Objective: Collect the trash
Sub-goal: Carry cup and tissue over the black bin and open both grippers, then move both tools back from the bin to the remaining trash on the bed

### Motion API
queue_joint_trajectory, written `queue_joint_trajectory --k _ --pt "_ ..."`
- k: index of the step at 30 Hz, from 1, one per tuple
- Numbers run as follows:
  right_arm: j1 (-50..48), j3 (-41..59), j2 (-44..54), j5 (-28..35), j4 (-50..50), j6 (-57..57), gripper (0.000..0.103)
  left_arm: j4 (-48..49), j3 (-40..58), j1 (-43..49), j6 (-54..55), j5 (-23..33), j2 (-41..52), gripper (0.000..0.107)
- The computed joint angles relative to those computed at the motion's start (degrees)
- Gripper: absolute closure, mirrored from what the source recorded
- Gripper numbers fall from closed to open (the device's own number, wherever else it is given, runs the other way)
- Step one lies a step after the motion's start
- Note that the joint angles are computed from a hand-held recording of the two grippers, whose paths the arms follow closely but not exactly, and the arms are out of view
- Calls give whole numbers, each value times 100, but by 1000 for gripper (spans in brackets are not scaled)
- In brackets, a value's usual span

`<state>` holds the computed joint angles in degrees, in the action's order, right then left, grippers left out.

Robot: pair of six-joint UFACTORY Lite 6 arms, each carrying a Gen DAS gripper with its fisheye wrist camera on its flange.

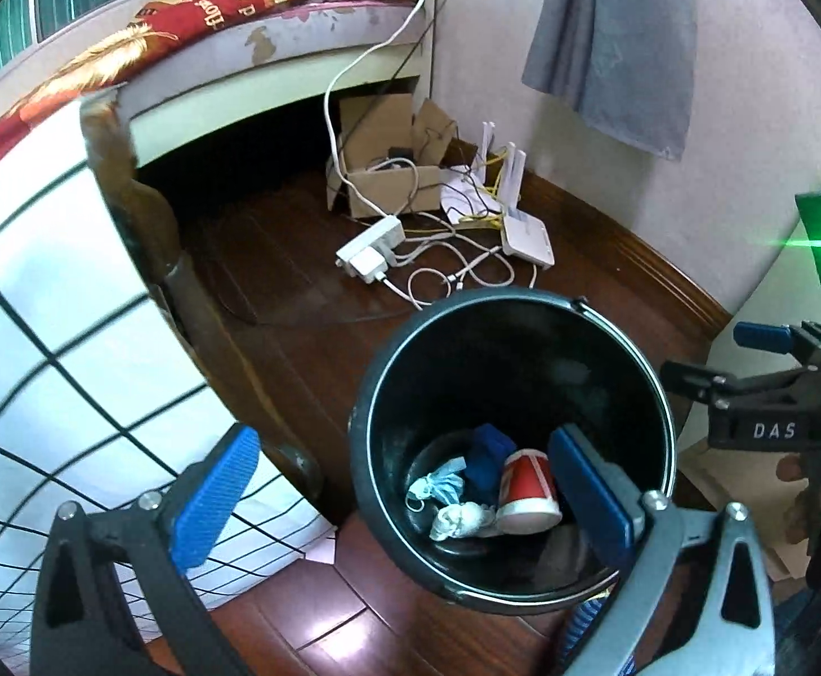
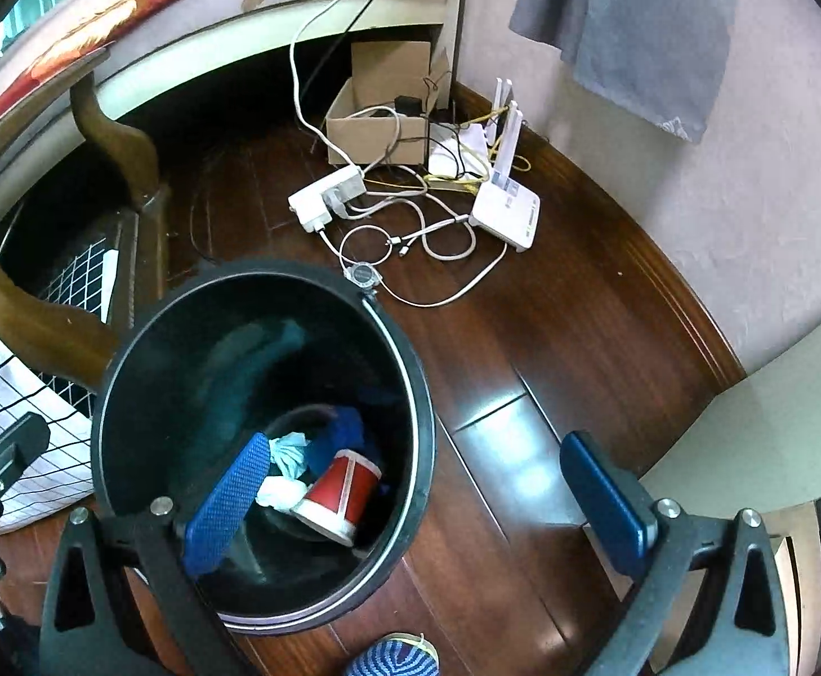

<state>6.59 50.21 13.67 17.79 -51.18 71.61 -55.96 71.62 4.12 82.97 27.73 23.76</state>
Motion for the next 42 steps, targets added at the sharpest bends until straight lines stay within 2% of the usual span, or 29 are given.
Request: queue_joint_trajectory --k 15,24,34,42 --pt "747 90 -964 608 24 157 0 -115 -159 448 54 473 -846 4" --pt "1298 514 -1324 1093 16 163 0 -162 -131 851 -33 844 -1326 4" --pt "1904 1667 -829 1415 -190 208 0 -334 423 1575 -122 1290 -1313 4" --pt "2459 3440 305 1697 131 -365 0 -387 1111 2177 -250 1456 -856 4"
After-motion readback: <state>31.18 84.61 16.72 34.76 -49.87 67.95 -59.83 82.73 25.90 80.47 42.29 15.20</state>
